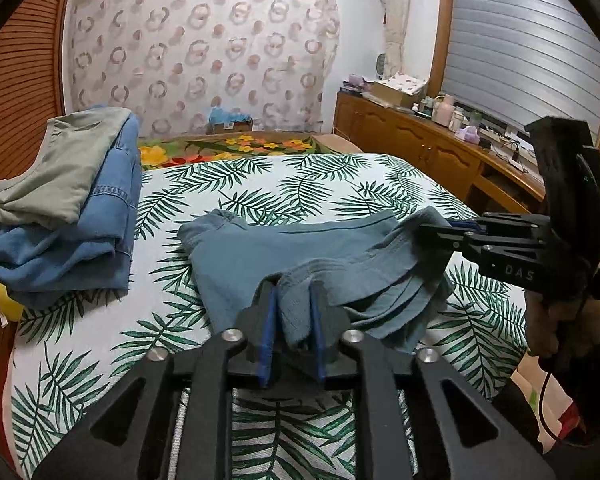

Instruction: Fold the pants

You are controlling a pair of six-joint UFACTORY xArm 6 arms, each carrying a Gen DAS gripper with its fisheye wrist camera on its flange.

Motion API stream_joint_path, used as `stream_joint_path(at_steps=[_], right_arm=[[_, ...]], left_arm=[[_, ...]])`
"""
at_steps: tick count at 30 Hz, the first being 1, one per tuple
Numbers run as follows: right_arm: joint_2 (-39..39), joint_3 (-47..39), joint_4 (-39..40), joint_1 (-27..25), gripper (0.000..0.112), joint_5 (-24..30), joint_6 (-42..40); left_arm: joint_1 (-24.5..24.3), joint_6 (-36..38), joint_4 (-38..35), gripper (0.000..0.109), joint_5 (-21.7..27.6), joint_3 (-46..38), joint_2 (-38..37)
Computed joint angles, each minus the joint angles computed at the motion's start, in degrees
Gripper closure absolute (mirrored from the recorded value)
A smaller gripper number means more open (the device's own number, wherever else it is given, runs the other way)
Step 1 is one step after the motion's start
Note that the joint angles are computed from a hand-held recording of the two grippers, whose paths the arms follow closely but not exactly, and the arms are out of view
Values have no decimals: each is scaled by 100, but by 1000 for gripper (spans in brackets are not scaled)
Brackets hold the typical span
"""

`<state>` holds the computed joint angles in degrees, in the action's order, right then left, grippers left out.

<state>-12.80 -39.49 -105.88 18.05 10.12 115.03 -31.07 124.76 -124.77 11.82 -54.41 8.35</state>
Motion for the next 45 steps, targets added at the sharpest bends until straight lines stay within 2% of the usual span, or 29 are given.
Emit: stream_joint_path(at_steps=[2,7,13,15,16,17,20,25,32,35,39,45], right_arm=[[-5,-1,-72,22,99,63,86],[76,-121,-184,119,99,326,116],[432,-489,200,103,99,476,-272],[598,-588,452,52,99,467,-488],[678,-639,529,10,99,414,-546],[730,-670,586,-34,99,359,-587],[815,-702,821,-106,95,306,-770],[611,-552,878,-192,78,303,-875],[-226,115,411,-383,75,64,-699],[-354,303,390,-384,75,-47,-921],[-162,302,729,-475,75,-270,-1601],[475,-74,1779,-563,75,-455,-2911]], left_arm=[[36,-15,6,75,28,21,-15],[102,424,-441,75,30,5,-89],[142,88,-137,75,94,39,-145],[140,-98,88,68,96,42,-127],[146,-178,178,59,114,47,-106],[164,-217,225,55,150,61,-93],[168,-427,421,50,126,40,13],[139,-398,430,50,30,0,129],[43,-1042,1116,50,-148,-132,334],[27,-1162,1264,50,-185,-237,445],[50,-1514,1671,52,-27,-361,580],[76,-2535,2865,67,105,-569,846]])
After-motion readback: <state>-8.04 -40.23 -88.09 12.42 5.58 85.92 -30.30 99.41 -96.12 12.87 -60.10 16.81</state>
